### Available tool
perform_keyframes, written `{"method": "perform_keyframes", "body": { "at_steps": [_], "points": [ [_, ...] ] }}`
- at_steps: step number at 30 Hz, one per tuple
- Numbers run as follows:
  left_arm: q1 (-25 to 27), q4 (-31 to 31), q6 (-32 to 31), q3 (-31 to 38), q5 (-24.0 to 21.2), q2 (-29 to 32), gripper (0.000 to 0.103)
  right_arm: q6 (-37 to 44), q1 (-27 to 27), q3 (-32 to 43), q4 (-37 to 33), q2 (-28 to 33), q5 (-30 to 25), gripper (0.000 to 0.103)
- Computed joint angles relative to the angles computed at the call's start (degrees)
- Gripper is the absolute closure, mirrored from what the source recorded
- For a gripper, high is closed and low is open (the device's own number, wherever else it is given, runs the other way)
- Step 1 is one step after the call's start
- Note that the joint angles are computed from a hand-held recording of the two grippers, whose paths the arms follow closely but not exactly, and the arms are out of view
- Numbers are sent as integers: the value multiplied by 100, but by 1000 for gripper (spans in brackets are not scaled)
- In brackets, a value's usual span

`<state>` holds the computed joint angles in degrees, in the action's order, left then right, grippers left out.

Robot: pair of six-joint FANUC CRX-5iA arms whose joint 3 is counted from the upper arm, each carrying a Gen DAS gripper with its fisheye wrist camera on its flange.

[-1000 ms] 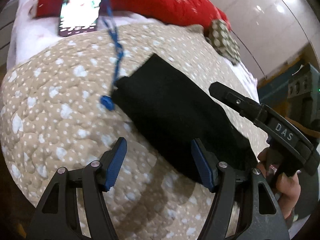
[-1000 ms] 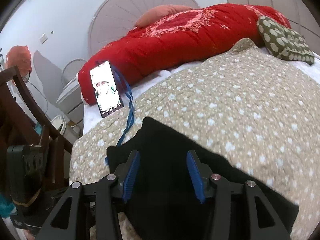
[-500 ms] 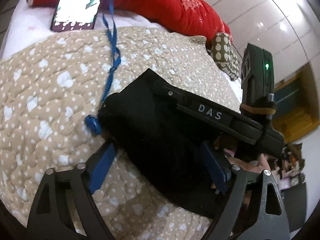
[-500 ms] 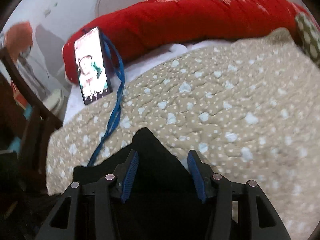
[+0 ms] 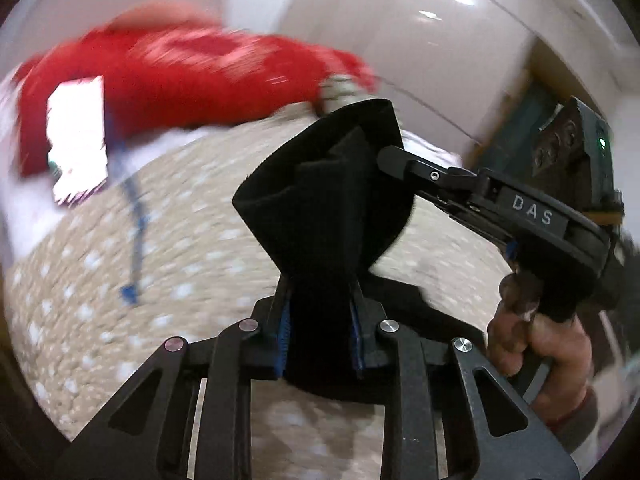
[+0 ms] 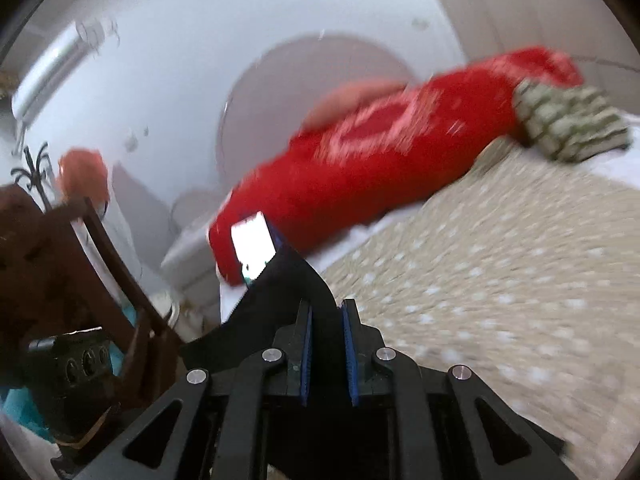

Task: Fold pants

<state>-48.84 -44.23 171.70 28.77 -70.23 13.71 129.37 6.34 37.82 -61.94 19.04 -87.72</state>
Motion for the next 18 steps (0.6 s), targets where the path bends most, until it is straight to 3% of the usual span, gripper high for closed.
{"method": "perform_keyframes", "body": {
  "at_steps": [4, 9, 12, 14, 15, 16, 18],
  "points": [
    [-54, 470, -1341, 877, 190, 699, 80, 8, -897, -373, -288, -259, 31, 90],
    [233, 1701, -2594, 1615, 280, 1632, 80, -562, -1449, -1048, 291, -329, 562, 90],
    [139, 1606, -3147, 2199, -229, 2061, 80, -1098, -1430, -1416, 1117, -411, 1050, 88],
    [76, 1552, -3420, 2426, -478, 2130, 78, -1286, -1564, -1572, 1284, -502, 1263, 80],
    [108, 1677, -3482, 2296, -379, 1993, 75, -1318, -1701, -1605, 1174, -528, 1275, 70],
    [144, 1769, -3476, 2047, -164, 1816, 63, -1372, -1849, -1566, 1039, -531, 1187, 61],
    [242, 1983, -3397, 1295, 554, 1249, 49, -1492, -2097, -1522, 702, -536, 984, 57]
  ]
}}
